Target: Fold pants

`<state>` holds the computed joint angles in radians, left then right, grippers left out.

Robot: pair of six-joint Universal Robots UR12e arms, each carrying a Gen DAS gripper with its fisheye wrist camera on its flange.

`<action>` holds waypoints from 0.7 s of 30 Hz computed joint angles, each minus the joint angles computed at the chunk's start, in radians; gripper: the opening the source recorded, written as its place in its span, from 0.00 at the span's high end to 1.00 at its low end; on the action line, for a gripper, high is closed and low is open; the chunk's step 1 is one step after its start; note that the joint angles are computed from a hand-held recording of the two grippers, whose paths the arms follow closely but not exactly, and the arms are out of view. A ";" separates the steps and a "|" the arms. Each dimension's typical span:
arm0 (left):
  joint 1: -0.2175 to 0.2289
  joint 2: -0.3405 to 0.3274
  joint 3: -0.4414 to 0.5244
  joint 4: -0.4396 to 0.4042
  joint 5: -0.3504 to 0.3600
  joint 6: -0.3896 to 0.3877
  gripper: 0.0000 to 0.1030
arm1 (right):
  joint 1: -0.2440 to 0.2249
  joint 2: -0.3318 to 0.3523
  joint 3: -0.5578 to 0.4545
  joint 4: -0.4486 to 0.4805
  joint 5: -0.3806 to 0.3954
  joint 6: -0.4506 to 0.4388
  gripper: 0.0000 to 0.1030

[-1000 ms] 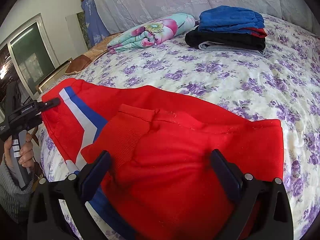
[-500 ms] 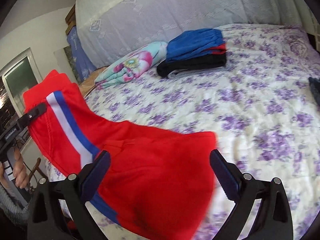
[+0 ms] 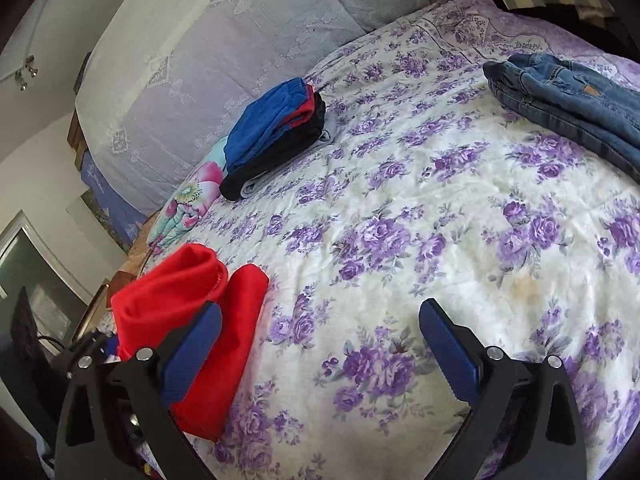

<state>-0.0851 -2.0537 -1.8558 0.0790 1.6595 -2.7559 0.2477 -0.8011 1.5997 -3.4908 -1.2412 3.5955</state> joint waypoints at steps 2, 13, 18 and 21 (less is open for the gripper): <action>-0.003 0.008 -0.021 0.065 -0.006 0.029 0.20 | -0.001 0.002 -0.003 -0.001 0.003 0.001 0.04; 0.048 0.049 -0.035 0.182 -0.010 -0.094 0.05 | 0.003 0.004 -0.005 0.003 -0.007 -0.009 0.04; 0.093 0.044 0.010 -0.068 -0.016 -0.283 0.06 | 0.005 0.001 -0.003 0.008 -0.016 -0.016 0.04; 0.095 0.050 -0.018 -0.060 -0.137 -0.245 0.06 | 0.005 0.001 -0.004 0.008 -0.016 -0.014 0.04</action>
